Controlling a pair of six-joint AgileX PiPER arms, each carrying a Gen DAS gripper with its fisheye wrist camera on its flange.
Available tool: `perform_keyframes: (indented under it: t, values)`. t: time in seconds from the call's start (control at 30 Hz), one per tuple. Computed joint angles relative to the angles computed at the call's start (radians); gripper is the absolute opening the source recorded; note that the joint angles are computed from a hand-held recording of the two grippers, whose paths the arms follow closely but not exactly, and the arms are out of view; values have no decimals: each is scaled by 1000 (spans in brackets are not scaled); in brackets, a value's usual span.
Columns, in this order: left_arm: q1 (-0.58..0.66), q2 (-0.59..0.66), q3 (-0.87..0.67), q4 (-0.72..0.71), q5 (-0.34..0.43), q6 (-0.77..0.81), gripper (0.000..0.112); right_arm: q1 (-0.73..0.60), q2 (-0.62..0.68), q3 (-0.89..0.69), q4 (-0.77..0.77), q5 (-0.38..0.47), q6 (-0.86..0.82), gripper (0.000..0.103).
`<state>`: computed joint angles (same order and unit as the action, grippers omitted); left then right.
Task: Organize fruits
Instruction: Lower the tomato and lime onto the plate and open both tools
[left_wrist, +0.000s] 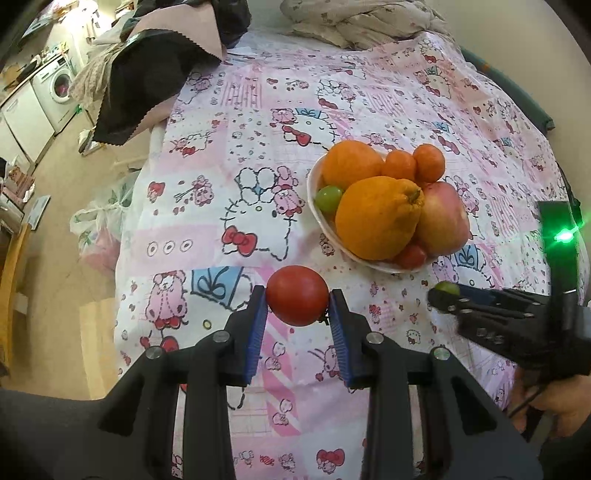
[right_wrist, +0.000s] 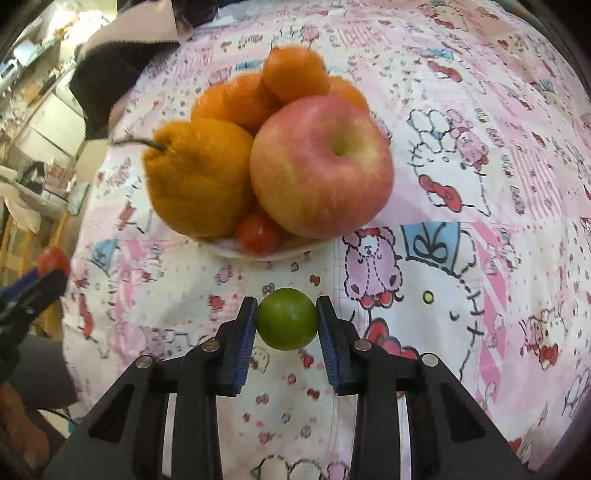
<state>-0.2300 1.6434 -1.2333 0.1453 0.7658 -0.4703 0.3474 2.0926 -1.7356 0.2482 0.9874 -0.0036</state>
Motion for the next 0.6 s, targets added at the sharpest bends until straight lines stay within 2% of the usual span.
perform_keyframes:
  t: [0.2, 0.37, 0.5, 0.6]
  values:
    - [11, -28, -2, -11, 10, 13, 29, -85, -153, 110, 163, -29, -65, 34]
    - [27, -40, -52, -47, 33, 52, 29, -135, -241, 129, 283, -55, -118, 34]
    - [31, -33, -138, -69, 71, 107, 29, -156, -209, 31, 310, -17, -110, 34]
    - [19, -18, -203, -38, 90, 143, 29, -158, -151, -74, 275, 31, -83, 34]
